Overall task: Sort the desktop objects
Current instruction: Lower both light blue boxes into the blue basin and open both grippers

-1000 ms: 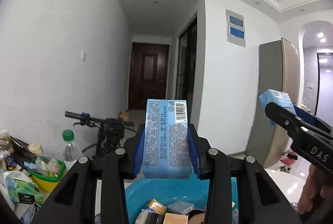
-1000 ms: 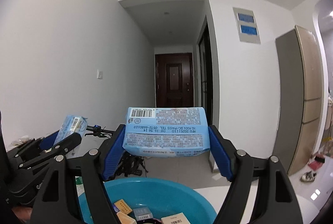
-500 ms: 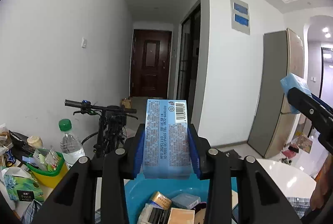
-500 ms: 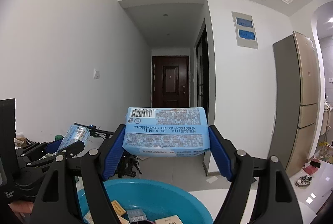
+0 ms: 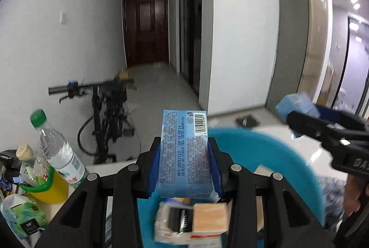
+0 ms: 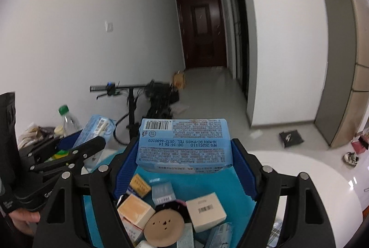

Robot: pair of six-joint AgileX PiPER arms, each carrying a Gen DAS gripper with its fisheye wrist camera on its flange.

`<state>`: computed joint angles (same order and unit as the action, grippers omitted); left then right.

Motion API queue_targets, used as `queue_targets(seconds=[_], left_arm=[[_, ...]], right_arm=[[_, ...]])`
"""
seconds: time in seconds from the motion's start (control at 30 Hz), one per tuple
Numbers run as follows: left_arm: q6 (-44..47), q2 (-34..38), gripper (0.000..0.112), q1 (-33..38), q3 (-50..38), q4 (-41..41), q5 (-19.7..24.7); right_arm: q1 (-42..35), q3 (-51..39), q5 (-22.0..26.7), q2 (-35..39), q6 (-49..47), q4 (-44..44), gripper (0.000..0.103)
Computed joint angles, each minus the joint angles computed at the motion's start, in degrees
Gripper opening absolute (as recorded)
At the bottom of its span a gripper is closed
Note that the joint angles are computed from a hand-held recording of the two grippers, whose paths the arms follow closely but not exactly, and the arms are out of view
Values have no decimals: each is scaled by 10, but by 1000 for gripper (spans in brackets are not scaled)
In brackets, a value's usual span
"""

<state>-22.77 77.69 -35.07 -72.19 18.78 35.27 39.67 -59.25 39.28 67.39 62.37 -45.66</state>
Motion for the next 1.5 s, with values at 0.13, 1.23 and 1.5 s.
queue_targets(seconds=[0.13,1.23,1.5], left_arm=[[98,54,40,52,-32,-125,29],[179,183,43,47,-96,-175,120],[129,156,65,29,-83,-129,113]], right_arm=[[-38,-5,-24,22,-78,75,76],[-87,-52,18,109,-314,282,76],[-75,-59,26,128,-307,268,76]])
